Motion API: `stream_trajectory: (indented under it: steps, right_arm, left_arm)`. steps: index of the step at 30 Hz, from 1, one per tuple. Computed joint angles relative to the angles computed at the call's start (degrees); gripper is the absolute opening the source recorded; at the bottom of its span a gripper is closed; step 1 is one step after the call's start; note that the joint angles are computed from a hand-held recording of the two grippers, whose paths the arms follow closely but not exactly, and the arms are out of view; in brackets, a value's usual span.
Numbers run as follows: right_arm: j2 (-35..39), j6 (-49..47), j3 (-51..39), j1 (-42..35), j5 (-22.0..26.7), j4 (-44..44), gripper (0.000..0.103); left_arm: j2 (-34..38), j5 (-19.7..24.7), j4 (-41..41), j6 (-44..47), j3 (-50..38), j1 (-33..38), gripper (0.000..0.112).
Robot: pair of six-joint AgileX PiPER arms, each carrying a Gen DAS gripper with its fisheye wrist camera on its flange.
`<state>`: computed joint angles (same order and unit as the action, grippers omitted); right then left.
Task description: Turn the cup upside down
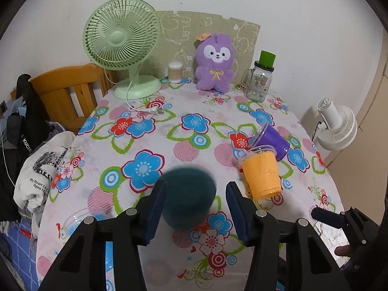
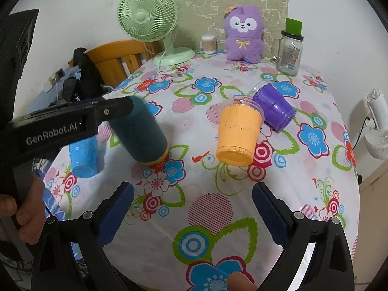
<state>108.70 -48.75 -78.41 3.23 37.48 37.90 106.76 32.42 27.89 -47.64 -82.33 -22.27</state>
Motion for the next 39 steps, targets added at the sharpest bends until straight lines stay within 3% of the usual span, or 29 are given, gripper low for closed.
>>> stream_trajectory:
  steps: [12,17,22,35,39]
  right_arm:
    - [0.4,0.7,-0.4,0.2,0.0,-0.7,0.099]
    - [0.2,1.8,-0.4,1.0,-1.0,-1.8,0.099]
    - [-0.8,3.1,-0.1,2.1,-1.8,-3.1,0.099]
    - [-3.3,11.0,0.7,5.5,-5.5,-10.6,0.099]
    - [-4.2,15.3,1.5,6.9,-8.8,-14.9,0.099]
  left_arm:
    - [-1.3,-1.2,-0.3,-0.6,1.2,0.4,0.064]
    - [-3.1,-2.3,1.3,-2.5,3.1,0.5,0.079]
    - [-5.2,-3.4,2.3,-4.0,5.4,1.1,0.085]
    - [-9.7,-5.2,5.0,-7.8,10.5,2.3,0.090]
    - [-11.0,-6.0,6.4,-9.2,12.0,2.6,0.092]
